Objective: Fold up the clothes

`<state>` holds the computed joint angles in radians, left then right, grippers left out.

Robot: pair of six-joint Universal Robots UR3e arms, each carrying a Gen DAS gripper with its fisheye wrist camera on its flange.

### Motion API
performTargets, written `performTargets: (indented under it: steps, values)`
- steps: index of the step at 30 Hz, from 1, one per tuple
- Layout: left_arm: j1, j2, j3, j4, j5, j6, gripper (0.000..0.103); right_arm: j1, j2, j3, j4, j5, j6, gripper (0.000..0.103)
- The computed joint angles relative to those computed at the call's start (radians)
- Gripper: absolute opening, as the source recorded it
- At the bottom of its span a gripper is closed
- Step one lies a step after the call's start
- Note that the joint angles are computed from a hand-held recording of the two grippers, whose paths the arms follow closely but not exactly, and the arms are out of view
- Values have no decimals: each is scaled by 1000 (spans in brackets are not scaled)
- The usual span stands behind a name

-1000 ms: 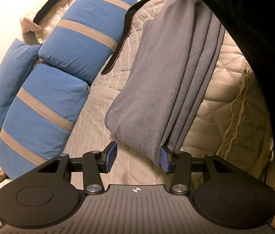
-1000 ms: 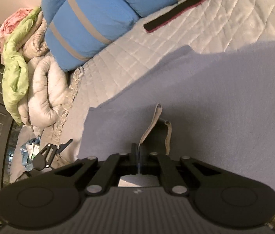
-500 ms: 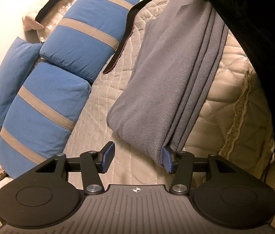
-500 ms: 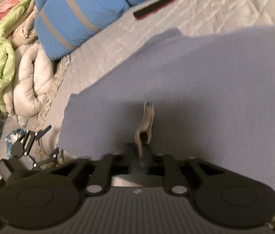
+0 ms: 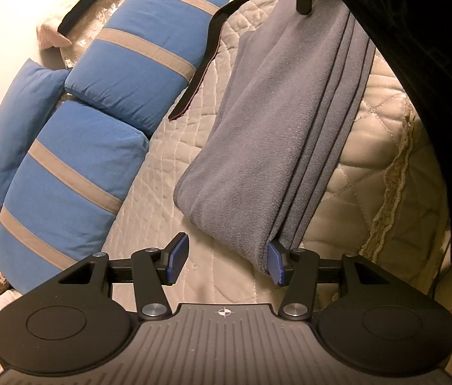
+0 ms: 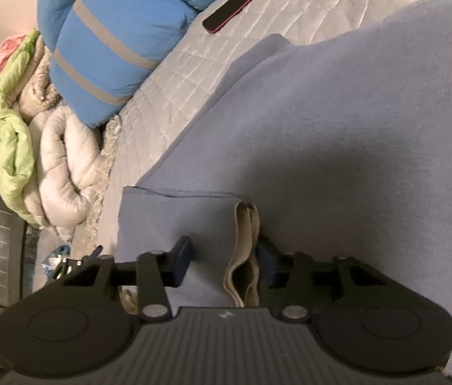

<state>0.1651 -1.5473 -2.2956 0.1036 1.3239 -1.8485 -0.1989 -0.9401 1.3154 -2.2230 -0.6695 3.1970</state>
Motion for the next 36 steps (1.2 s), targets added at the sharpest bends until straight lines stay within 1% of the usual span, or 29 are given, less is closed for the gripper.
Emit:
performTargets:
  steps: [1,3,6,8,13,17,19,20,21,22,24,25,26,27,29,30,31,33,36]
  values:
    - [-3,1,7,-13,5,-11,49,9,0,-4,-9,-24,5,8]
    - [-5,8,20,-41,11,-29,49,16,-14,8,-43,-37,-6,6]
    - [-5,16,24,-55,14,-42,49,3,-44,29,-103,-20,-11,6]
    - [0,26,17,-56,8,-40,49,-8,-55,13,-99,-1,-19,6]
    - [4,41,16,-68,-4,-32,49,9,-39,-42,-79,-40,-29,6]
    - [2,41,12,-58,2,-45,51,8,-22,-20,-104,-56,-20,6]
    - [11,64,9,-81,-8,-55,52,6,-18,-1,-118,-62,-30,6]
    - [21,87,13,-118,-20,-58,52,1,-18,11,-128,-58,-29,6]
    - [42,125,29,-197,-46,-59,52,-1,-17,15,-136,-57,-21,6]
    - [71,164,57,-298,-82,-68,52,-4,-17,19,-145,-56,-13,6]
    - [144,226,149,-540,-177,-107,52,-11,-22,31,-169,-60,-3,6]
    - [197,244,218,-688,-246,-147,52,-14,-23,35,-177,-61,0,6]
    - [260,249,288,-830,-333,-195,52,-16,-18,30,-166,-56,-6,6]
    - [318,239,342,-936,-419,-246,52,-17,-12,24,-155,-52,-11,6]
    - [418,193,440,-1102,-577,-383,53,-17,-11,20,-145,-54,-16,6]
    - [449,156,490,-1161,-634,-462,55,-16,-15,23,-144,-59,-15,6]
    - [453,106,533,-1177,-655,-544,55,-16,-18,25,-144,-64,-15,6]
    - [432,-2,624,-1197,-662,-661,55,-18,-25,31,-142,-65,-17,6]
    - [383,-151,733,-1211,-636,-779,55,-25,-29,42,-135,-71,-19,6]
